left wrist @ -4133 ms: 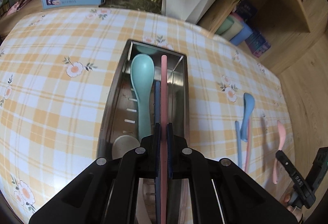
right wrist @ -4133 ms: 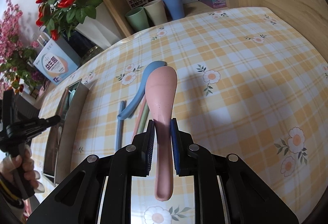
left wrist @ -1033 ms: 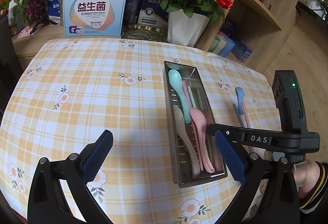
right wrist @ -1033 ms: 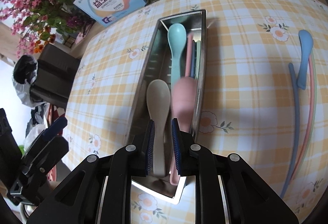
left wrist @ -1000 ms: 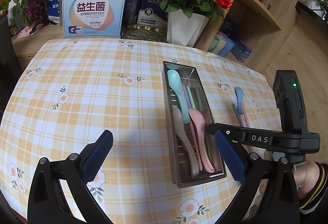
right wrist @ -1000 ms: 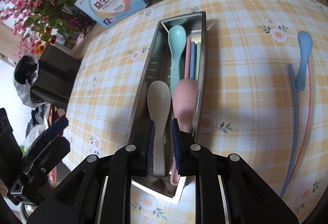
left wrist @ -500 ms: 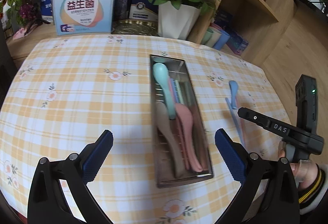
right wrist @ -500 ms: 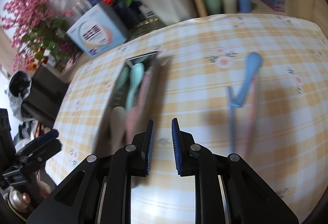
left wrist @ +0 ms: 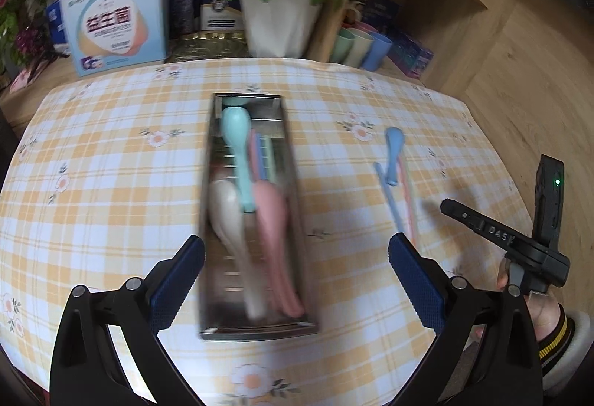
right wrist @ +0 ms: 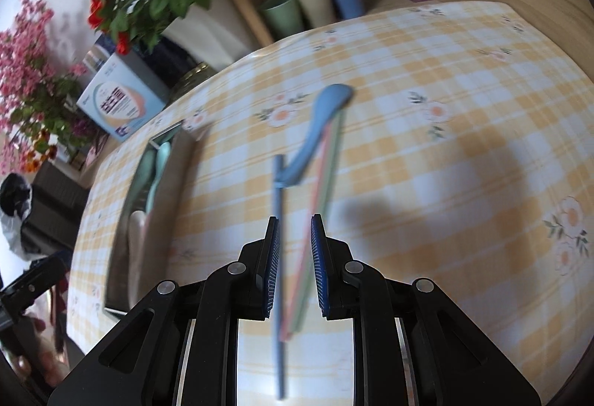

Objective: Organize utensils
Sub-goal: 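Reach the left gripper to the blue chopstick and close on it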

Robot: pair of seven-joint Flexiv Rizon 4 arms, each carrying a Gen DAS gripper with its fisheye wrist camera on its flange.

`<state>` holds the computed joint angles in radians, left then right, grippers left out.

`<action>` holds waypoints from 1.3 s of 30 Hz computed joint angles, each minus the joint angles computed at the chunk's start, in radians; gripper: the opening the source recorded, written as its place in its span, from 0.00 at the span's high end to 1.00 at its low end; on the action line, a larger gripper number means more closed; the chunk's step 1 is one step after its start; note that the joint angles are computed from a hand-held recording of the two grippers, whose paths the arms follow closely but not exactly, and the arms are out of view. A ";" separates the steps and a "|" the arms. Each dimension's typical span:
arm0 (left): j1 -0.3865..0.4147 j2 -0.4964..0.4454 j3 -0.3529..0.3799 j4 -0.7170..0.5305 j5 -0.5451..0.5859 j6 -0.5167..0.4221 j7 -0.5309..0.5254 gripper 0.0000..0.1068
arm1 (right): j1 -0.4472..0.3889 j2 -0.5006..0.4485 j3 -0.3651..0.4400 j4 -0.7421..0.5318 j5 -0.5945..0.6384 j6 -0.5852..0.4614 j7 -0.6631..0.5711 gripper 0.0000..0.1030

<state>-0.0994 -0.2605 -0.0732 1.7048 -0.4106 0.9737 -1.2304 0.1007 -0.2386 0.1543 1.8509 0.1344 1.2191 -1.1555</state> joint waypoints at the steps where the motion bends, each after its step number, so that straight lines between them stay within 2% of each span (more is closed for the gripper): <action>1: -0.008 -0.004 -0.002 -0.008 0.011 -0.006 -0.008 0.16 | -0.004 0.006 -0.006 0.017 -0.006 0.012 -0.001 0.83; 8: -0.080 -0.082 -0.024 -0.101 0.101 -0.056 -0.085 0.43 | -0.046 0.013 -0.001 0.054 0.049 0.065 -0.055 0.83; 15: -0.132 -0.178 -0.036 -0.181 0.131 -0.108 -0.176 0.58 | -0.053 0.013 -0.032 0.102 -0.036 0.154 -0.078 0.83; 17: -0.142 -0.200 -0.033 -0.200 0.145 -0.121 -0.200 0.69 | -0.056 0.010 -0.045 0.112 -0.066 0.175 -0.083 0.83; 20: -0.151 -0.237 -0.027 -0.243 0.161 -0.151 -0.238 0.76 | -0.042 0.003 -0.083 0.135 -0.150 0.222 -0.064 0.83; 23: -0.155 -0.261 -0.028 -0.268 0.166 -0.165 -0.263 0.79 | -0.053 -0.012 -0.085 0.140 -0.188 0.262 -0.065 0.83; 26: -0.158 -0.273 -0.035 -0.278 0.168 -0.162 -0.264 0.80 | -0.099 -0.028 -0.028 0.122 -0.136 0.266 -0.105 0.83; 32: -0.186 -0.304 -0.012 -0.330 0.226 -0.174 -0.300 0.85 | -0.121 -0.045 -0.004 0.106 -0.096 0.255 -0.132 0.83; 39: -0.200 -0.323 -0.003 -0.353 0.266 -0.165 -0.325 0.85 | -0.123 -0.049 0.006 0.100 -0.070 0.242 -0.155 0.83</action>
<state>-0.2994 -0.5838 -0.0760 1.3517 -0.1447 0.8087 -1.5553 -0.0219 -0.2873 0.1603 1.9507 0.0641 1.4616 -1.3102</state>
